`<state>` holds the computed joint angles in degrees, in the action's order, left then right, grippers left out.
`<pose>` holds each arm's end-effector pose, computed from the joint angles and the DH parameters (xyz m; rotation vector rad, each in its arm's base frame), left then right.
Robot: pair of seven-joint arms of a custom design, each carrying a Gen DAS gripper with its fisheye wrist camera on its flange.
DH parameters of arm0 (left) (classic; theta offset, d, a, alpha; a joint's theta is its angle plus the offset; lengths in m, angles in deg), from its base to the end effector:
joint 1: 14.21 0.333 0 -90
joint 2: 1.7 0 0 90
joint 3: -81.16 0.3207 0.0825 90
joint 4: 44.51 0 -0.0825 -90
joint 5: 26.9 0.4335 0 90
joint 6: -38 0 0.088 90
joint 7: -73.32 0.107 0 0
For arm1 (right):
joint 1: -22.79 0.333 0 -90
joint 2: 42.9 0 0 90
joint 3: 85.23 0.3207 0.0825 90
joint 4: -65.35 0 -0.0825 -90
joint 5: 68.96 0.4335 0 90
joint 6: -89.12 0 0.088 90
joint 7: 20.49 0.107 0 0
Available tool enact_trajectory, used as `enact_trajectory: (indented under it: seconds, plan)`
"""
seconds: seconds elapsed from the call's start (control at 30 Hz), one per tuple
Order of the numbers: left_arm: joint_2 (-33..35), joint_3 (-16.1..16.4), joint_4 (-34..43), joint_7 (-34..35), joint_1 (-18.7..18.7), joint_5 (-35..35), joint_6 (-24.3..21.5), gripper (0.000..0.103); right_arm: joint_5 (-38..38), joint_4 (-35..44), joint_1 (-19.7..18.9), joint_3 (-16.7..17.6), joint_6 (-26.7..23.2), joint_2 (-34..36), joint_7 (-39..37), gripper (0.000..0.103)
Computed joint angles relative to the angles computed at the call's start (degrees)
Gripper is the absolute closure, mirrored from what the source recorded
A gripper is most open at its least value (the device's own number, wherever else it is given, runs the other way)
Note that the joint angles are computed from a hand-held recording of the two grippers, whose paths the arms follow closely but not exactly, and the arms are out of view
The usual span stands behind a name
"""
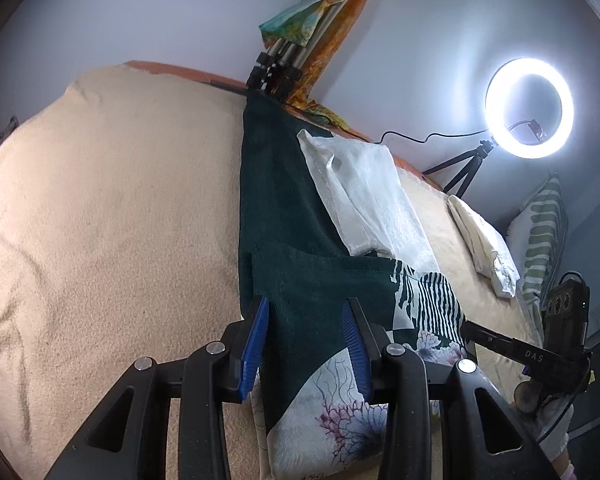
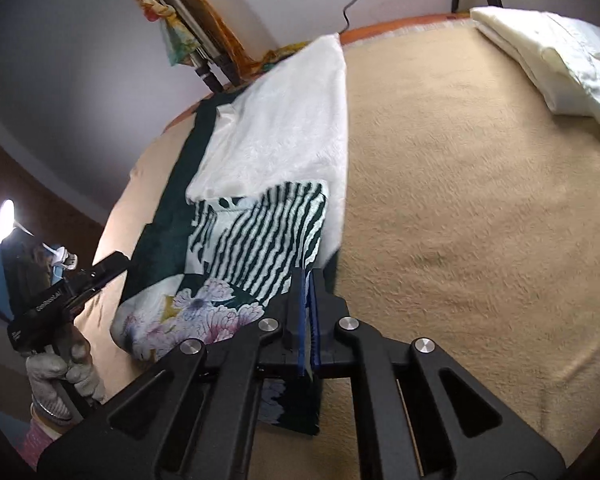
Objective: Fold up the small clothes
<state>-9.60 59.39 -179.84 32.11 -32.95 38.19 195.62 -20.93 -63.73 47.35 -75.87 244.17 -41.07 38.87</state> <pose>0.3922 -0.3851 0.3898 -2.3548 1.2436 -1.1074 0.5048 0.3082 0.3592 -2.1122 1.3587 0.1300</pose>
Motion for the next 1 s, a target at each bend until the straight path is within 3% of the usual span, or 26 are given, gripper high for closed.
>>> enact_trajectory:
  seconds: [0.07,0.27,0.33,0.4,0.47,0.53,0.6,0.67,0.77,0.87,0.93,1.0]
  plan:
    - [-0.04,-0.28,0.43,1.31,-0.41,-0.96,-1.65,0.065,0.88,0.01,0.0,0.13,-0.7,0.1,-1.81,0.1]
    - [0.51,-1.17,2.56,4.16,-1.71,1.53,-3.05,0.065,-12.37,-3.0,1.88,0.73,8.58,-1.86,7.25,0.097]
    - [1.63,-1.04,3.75,6.33,-2.31,2.81,-1.62,0.065,-5.45,-3.83,3.06,0.96,10.07,-3.56,0.19,0.091]
    - [3.62,-0.97,5.72,10.05,-3.35,3.2,-0.87,0.064,4.45,-4.13,5.04,0.59,9.13,-5.17,-10.1,0.071]
    - [6.46,-0.91,8.37,16.34,-4.96,1.85,-1.74,0.064,5.32,-4.99,6.63,0.93,10.59,-5.85,-13.28,0.06]
    - [8.81,-0.34,10.37,22.2,-6.65,-0.49,-2.51,0.063,-1.14,-5.78,7.22,1.58,12.4,-5.22,-10.12,0.06]
    - [11.35,0.59,11.79,29.26,-7.87,-5.08,-1.24,0.063,-12.96,-6.41,6.34,1.85,12.66,-3.98,0.03,0.06]
    - [12.77,1.54,12.22,33.3,-9.08,-9.12,-1.26,0.063,-19.61,-6.35,5.55,1.31,11.28,-2.94,6.72,0.06]
    - [11.37,3.43,10.02,30.22,-10.0,-7.91,2.11,0.062,-24.87,-6.72,4.36,0.49,9.8,-2.65,12.11,0.06]
    - [8.18,4.0,6.26,25.31,-9.22,-7.94,5.06,0.062,-18.84,-6.8,3.89,-0.49,6.25,-4.23,7.74,0.06]
    - [5.0,3.86,3.37,15.97,-7.49,-3.32,7.84,0.062,-13.46,-6.94,3.88,-1.28,4.53,-5.48,4.39,0.06]
    - [1.87,2.69,1.55,12.76,-5.79,-2.02,6.15,0.061,-9.04,-7.02,3.89,-2.15,3.55,-6.86,1.51,0.059]
